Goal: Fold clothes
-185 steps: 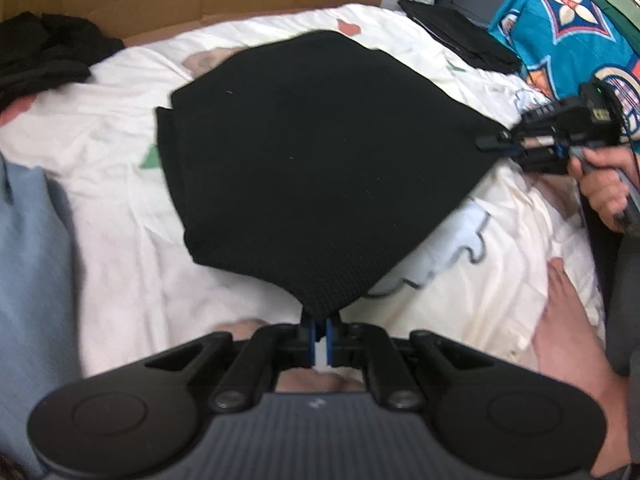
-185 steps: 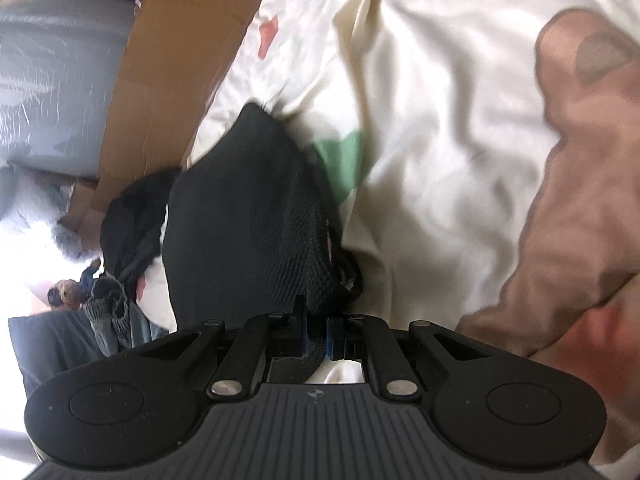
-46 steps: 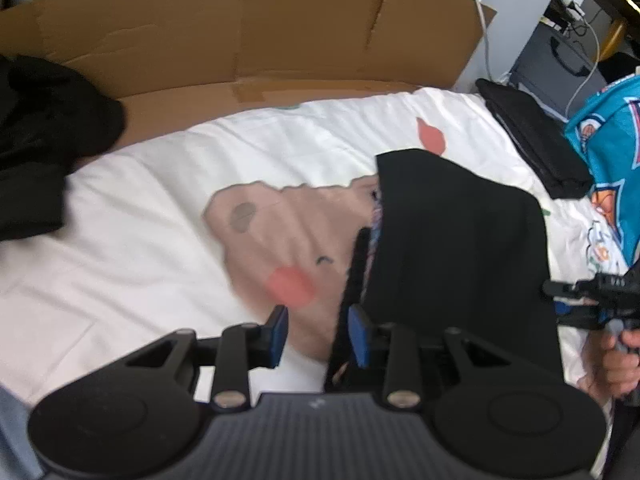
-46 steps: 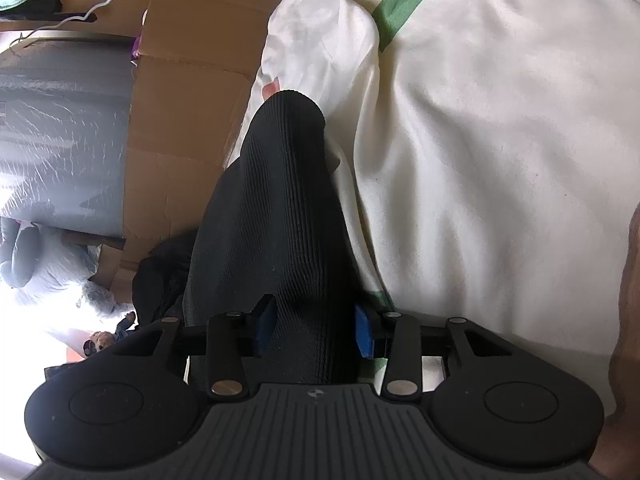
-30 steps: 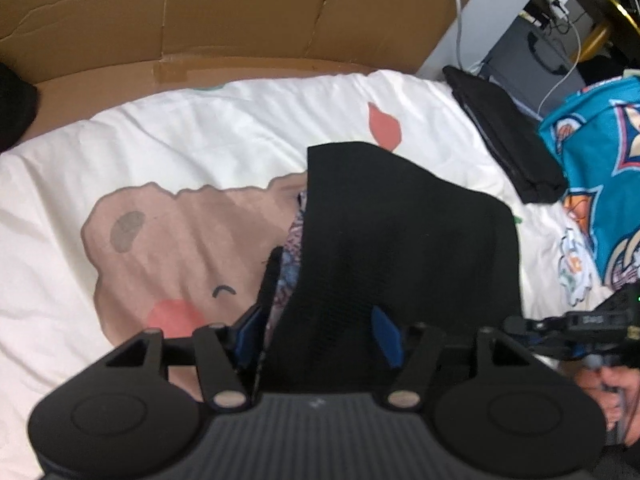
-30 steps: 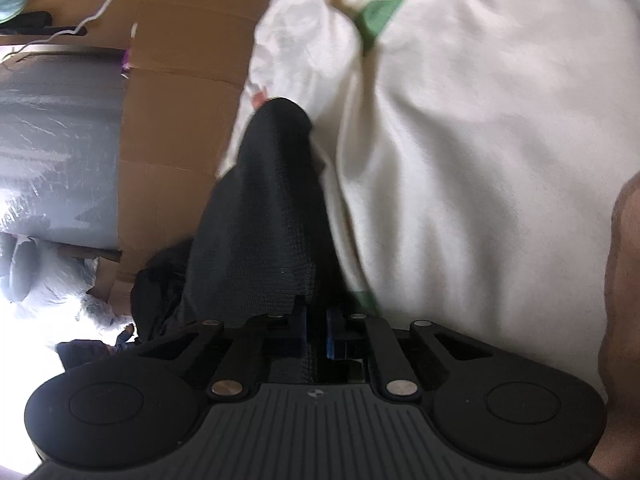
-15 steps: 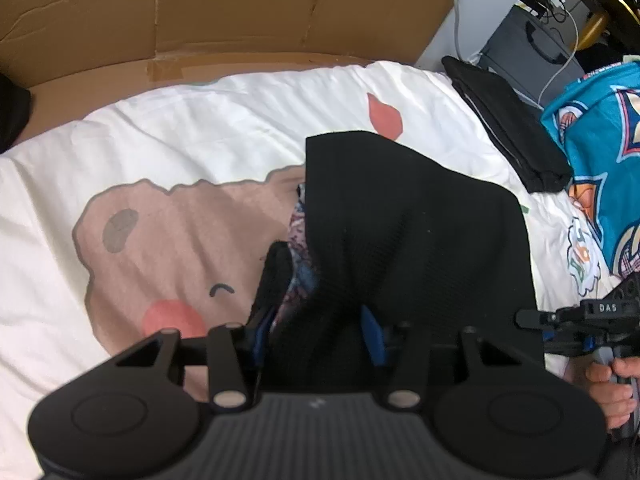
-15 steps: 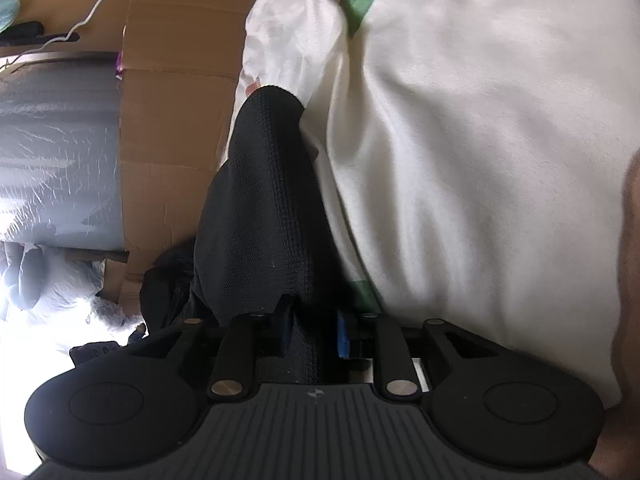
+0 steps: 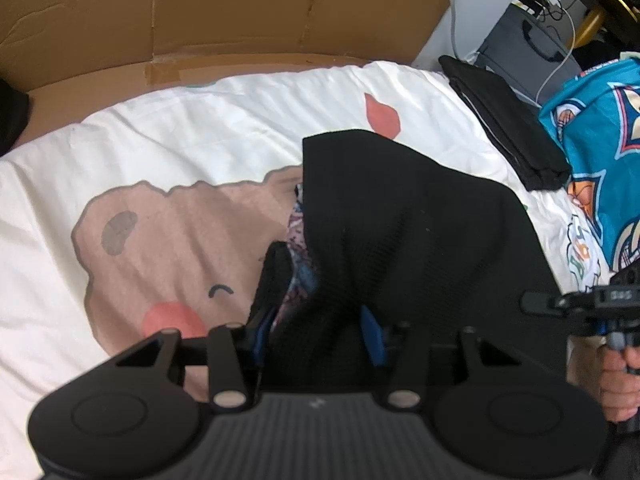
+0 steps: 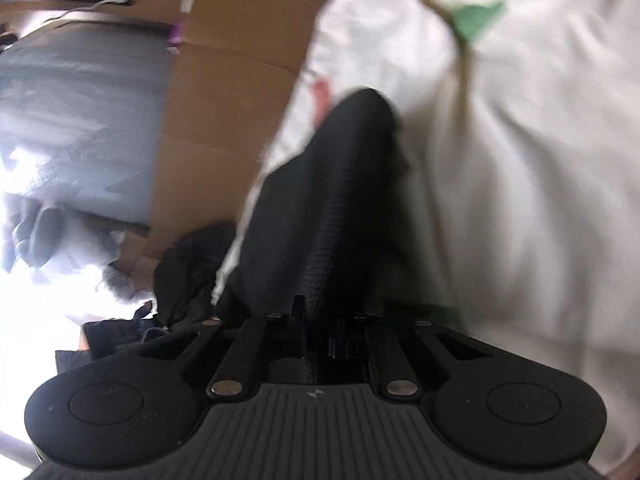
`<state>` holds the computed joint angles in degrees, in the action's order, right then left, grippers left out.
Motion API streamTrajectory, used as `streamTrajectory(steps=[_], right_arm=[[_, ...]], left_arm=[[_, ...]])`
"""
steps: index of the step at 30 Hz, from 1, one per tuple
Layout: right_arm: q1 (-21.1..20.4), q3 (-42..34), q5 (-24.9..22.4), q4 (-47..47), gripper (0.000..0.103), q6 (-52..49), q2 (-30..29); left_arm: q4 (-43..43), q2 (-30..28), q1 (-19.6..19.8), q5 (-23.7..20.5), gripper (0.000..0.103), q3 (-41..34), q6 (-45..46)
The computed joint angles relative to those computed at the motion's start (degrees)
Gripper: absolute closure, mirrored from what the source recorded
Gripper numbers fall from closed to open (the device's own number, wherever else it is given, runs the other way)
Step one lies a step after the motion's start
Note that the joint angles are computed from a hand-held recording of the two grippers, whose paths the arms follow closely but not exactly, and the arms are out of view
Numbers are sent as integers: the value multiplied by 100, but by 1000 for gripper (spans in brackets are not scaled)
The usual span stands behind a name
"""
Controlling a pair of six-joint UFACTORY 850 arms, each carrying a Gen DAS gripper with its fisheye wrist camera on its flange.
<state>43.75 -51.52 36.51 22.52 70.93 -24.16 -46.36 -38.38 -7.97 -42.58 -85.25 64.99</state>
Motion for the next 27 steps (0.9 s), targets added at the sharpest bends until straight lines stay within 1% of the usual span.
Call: streamTrajectory(steps=[1, 3, 5, 6, 7, 10, 11, 18, 19, 21, 22, 24, 27], right_arm=[[-8, -6, 23, -44, 91, 111, -29], [-40, 35, 80, -265, 91, 600, -106], [-57, 87, 109, -408, 83, 1005, -165], [-62, 113, 158, -475, 77, 1145, -184], [-66, 134, 256, -542, 76, 1280, -210], [-71, 117, 412, -662, 62, 1382, -277], [-74, 100, 443, -696, 62, 1386, -300], [-128, -13, 501, -912, 63, 1471, -425], [-130, 8, 481, -942, 68, 1501, -412], [-135, 60, 368, -950, 84, 1521, -361], [-114, 72, 319, -809, 87, 1396, -326], [-65, 74, 279, -469, 88, 1042, -259], [-86, 53, 381, -568, 85, 975, -241]], left_arm=[[10, -10, 1, -19, 54, -16, 0], [29, -27, 2, -51, 54, -47, 7], [35, -36, 4, -73, 54, -64, 27], [21, -34, 9, -78, 54, -61, 41], [-1, -31, 15, -81, 54, -53, 55], [-58, -23, 24, -73, 54, -27, 103], [-56, -22, 20, -67, 54, -25, 107], [89, -88, 49, -154, 54, -133, 189], [107, -85, 51, -158, 54, -135, 177], [167, -78, 55, -178, 54, -148, 135], [218, -71, 52, -189, 54, -162, 111], [407, -54, 25, -236, 54, -232, 77], [798, -80, -22, -393, 54, -421, -107]])
